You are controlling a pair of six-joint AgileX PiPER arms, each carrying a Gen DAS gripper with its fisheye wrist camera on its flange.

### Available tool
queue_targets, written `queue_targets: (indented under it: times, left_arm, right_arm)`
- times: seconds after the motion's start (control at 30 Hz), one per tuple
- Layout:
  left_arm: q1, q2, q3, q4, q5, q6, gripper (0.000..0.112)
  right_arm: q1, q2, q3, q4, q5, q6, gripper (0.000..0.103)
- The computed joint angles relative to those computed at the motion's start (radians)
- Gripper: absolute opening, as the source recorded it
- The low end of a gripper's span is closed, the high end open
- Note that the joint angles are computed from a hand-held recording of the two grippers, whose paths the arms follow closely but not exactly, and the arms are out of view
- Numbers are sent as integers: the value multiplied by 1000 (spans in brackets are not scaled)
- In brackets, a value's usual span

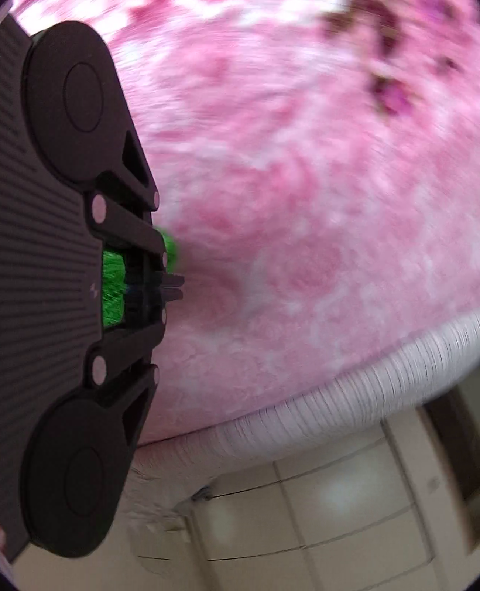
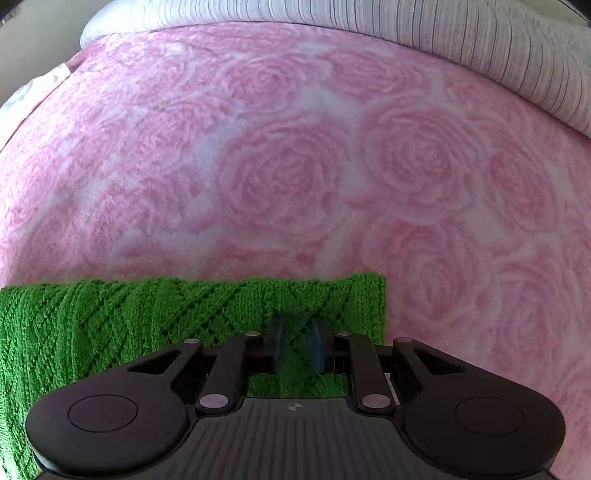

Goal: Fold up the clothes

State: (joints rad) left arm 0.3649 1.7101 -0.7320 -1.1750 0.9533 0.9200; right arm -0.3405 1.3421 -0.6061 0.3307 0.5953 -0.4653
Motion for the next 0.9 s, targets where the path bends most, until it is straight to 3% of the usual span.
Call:
queue_targets:
  times: [0.07, 0.23, 0.37, 0.43, 0.57, 0.63, 0.7, 0.73, 0.8, 0.9]
  left_arm:
    - [23, 50, 17, -31, -4, -63, 5]
    - [85, 133, 45, -86, 79, -126, 21]
    - [68, 145, 67, -92, 75, -52, 19]
    - [53, 146, 83, -116, 77, -2, 7]
    - [51, 90, 110, -146, 88, 109, 5]
    - [20, -12, 102, -75, 4, 167, 5]
    - [-76, -85, 83, 67, -151, 203, 6]
    - [-114, -96, 82, 99, -191, 232, 7]
    - [-177, -118, 71, 146, -238, 222, 7]
    - [-188, -184, 75, 158, -248, 195, 9]
  right_arm:
    - [-3, -6, 8, 9, -6, -13, 19]
    - [-30, -20, 32, 65, -20, -79, 19]
    - [-38, -27, 42, 86, -28, -99, 19]
    - [-39, -30, 45, 90, -30, -102, 19]
    - [-51, -21, 39, 106, -23, -136, 19]
    - [-58, -16, 36, 114, -19, -153, 19]
    - [-49, -13, 37, 101, -24, -145, 19]
    - [-41, -11, 37, 92, -29, -137, 19]
    - [-23, -10, 41, 72, -45, -114, 19]
    - [-13, -17, 37, 48, -40, -82, 19]
